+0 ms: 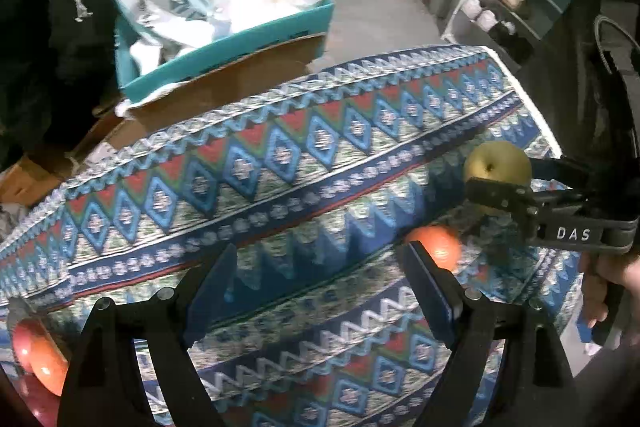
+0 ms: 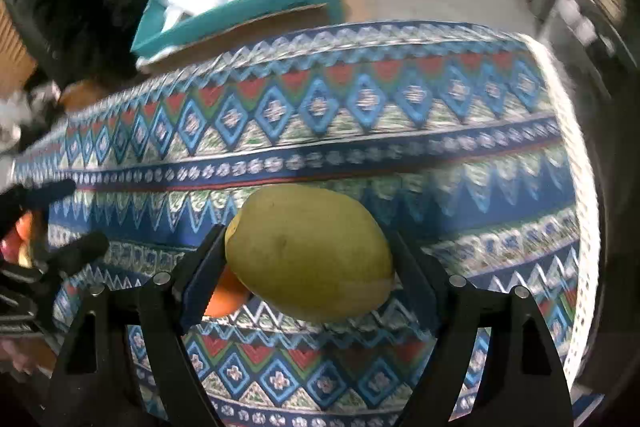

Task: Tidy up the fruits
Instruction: 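Grasp the small tangerine with the left tool while the right tool grasps the yellow apple, then lift and carry the tangerine and yellow apple toward the glass bowl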

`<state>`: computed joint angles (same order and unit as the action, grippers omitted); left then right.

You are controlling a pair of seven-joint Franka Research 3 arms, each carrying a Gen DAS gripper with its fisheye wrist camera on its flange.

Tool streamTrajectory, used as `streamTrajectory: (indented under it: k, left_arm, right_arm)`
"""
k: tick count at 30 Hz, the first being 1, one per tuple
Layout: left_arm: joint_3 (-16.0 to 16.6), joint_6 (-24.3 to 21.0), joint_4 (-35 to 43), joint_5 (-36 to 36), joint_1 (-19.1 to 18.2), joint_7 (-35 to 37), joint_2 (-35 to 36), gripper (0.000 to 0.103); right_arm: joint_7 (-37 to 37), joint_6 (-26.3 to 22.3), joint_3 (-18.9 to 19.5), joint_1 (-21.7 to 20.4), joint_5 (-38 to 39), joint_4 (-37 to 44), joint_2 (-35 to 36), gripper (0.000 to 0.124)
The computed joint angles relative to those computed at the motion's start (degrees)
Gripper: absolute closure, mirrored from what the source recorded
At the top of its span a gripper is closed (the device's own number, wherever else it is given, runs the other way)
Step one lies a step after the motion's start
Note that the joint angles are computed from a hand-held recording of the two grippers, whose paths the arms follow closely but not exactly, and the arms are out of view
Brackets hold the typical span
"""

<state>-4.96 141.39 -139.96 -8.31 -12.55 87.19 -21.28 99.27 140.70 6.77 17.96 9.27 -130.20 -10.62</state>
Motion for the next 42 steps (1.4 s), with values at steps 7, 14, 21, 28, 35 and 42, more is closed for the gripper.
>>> streamTrajectory:
  k: [7,14,21,28,35,42]
  left_arm:
    - [-0.5,-0.2,1.7,-5.7,-3.3,2.6,2.6,0.016]
    - [-3.4,-0.1,2.9,-3.9,-4.0,1.5,6.3,0.016]
    - [-3.9,1.4,2.6,-4.5,-4.2,1.2,8.4,0.017]
    - [-2.6,1.3,2.0,-10.8,-5.1,6.4,8.7,0.053]
    - [-3.2,2.6,0.0,-7.0,-3.7,3.8,5.7,0.055]
    - [-1.8,1.8,-0.4,-5.2,-3.3,2.4,1.4,0.055]
  right_arm:
    - [1.6,0.7,-0.9,-1.4,2.7,-4.6,-4.6,0.043]
    - [4.0,1.5,-0.4,-2.5,1.7,-7.0,-6.7,0.042]
    - [3.9,0.8,-0.4,-2.7,1.2,-8.0,-7.5,0.042]
    - [3.3,0.7,-0.2,-2.5,1.3,-7.7,-7.4,0.042]
    - [3.1,0.6,0.6,-2.0,-0.5,-7.0,-7.4,0.042]
    - [2.6,1.3,1.2,-1.3,-1.3,-6.4,-8.5,0.042]
